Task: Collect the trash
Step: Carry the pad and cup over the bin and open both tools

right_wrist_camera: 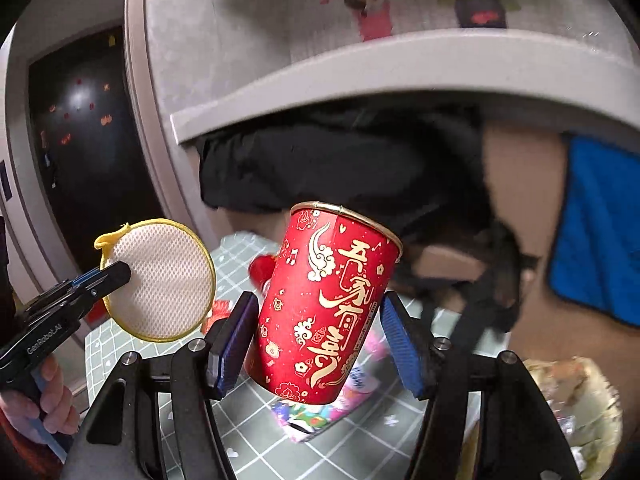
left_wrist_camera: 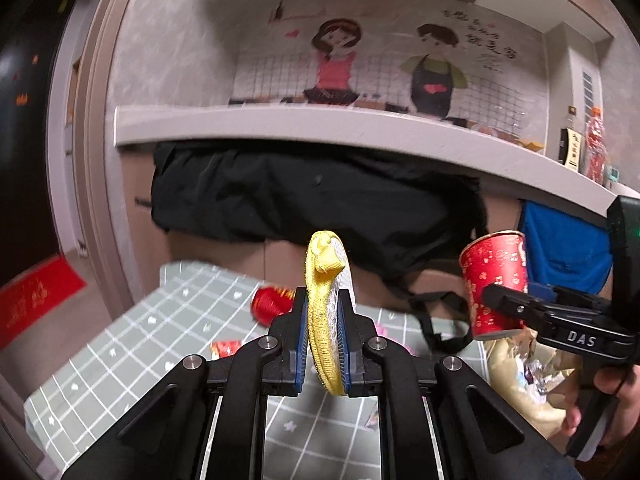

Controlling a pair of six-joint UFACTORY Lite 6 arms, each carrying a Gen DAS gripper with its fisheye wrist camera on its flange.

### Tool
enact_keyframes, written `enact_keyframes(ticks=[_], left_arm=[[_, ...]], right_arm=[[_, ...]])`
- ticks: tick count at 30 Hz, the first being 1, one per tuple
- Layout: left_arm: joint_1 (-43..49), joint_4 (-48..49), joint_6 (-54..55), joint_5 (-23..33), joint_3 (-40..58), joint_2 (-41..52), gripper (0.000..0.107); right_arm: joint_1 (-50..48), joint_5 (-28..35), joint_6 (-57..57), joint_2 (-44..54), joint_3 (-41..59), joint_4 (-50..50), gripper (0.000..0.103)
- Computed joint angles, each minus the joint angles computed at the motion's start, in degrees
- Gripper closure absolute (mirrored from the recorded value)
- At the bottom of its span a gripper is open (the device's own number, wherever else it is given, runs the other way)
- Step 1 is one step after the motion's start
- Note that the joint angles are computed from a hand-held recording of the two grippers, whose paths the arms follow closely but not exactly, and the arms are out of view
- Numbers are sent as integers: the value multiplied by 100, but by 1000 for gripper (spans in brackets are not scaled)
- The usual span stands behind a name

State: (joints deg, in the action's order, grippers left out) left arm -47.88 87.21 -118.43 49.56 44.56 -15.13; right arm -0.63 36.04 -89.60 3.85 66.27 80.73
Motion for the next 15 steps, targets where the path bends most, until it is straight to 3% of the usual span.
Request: enact_keyframes(ticks=[8,15], left_arm=[[-810,-119,342,472,1499,1172,94],[-1199,6,559,402,2796,2217,94]], right_arm=[[-1373,995,-237,-489,-108,17,43],[-2567,1643,-367,-585,66,-166,43]])
